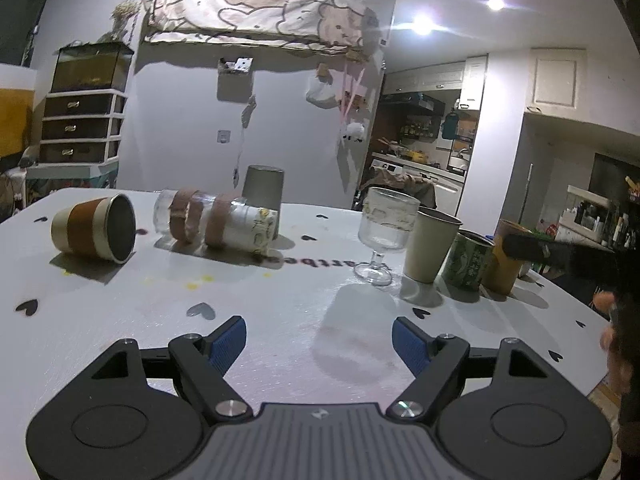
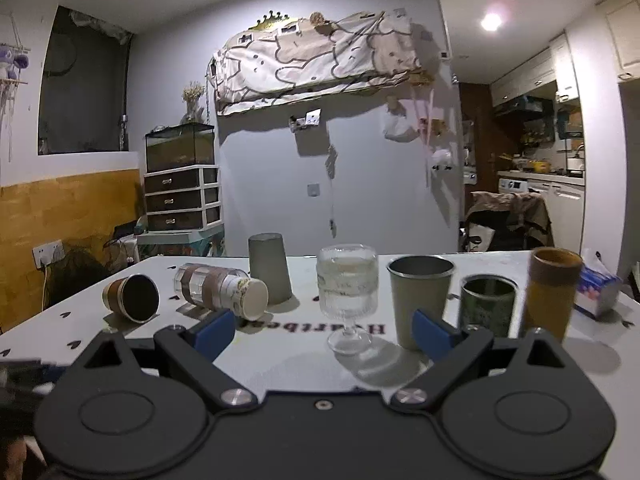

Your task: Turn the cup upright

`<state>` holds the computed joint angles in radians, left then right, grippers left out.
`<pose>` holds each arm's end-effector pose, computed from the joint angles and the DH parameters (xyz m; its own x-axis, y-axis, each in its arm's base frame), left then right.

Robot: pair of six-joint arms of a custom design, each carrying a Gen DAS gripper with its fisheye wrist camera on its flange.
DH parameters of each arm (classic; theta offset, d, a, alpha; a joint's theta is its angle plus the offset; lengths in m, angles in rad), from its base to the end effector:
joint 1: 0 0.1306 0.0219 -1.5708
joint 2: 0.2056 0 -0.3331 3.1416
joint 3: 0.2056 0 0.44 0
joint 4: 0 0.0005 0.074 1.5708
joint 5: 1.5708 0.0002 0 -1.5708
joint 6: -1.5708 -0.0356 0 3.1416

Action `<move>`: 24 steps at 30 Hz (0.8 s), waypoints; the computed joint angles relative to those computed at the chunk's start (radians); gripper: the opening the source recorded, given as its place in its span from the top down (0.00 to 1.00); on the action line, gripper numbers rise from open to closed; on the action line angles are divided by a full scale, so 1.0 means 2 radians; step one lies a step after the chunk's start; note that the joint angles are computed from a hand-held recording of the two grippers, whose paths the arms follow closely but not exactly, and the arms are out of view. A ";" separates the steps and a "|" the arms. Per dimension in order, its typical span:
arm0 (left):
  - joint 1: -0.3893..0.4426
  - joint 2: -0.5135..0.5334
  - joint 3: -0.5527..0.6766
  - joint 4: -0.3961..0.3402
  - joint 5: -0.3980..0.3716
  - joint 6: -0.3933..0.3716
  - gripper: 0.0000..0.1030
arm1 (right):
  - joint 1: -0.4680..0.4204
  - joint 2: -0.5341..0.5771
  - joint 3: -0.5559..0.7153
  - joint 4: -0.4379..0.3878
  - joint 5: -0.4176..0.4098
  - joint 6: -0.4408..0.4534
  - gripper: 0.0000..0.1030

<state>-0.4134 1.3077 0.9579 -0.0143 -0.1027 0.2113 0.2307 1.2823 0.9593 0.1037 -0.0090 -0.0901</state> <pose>0.4759 -0.2053 0.2732 -0.3843 -0.0592 -0.9213 0.2366 0.9583 -0.1603 0.5048 0.1184 0.2989 -0.2323 0.0379 -0.9719 -0.2172 0.9720 0.0898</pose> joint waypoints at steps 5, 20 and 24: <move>-0.008 0.001 -0.002 0.011 -0.011 -0.006 0.09 | 0.004 -0.027 -0.052 0.038 0.035 0.002 0.06; -0.021 -0.011 -0.026 0.045 -0.051 -0.019 0.00 | 0.010 -0.057 -0.112 0.076 0.079 0.017 0.00; -0.022 -0.015 -0.030 0.048 -0.059 -0.021 0.00 | 0.010 -0.061 -0.116 0.078 0.082 0.018 0.00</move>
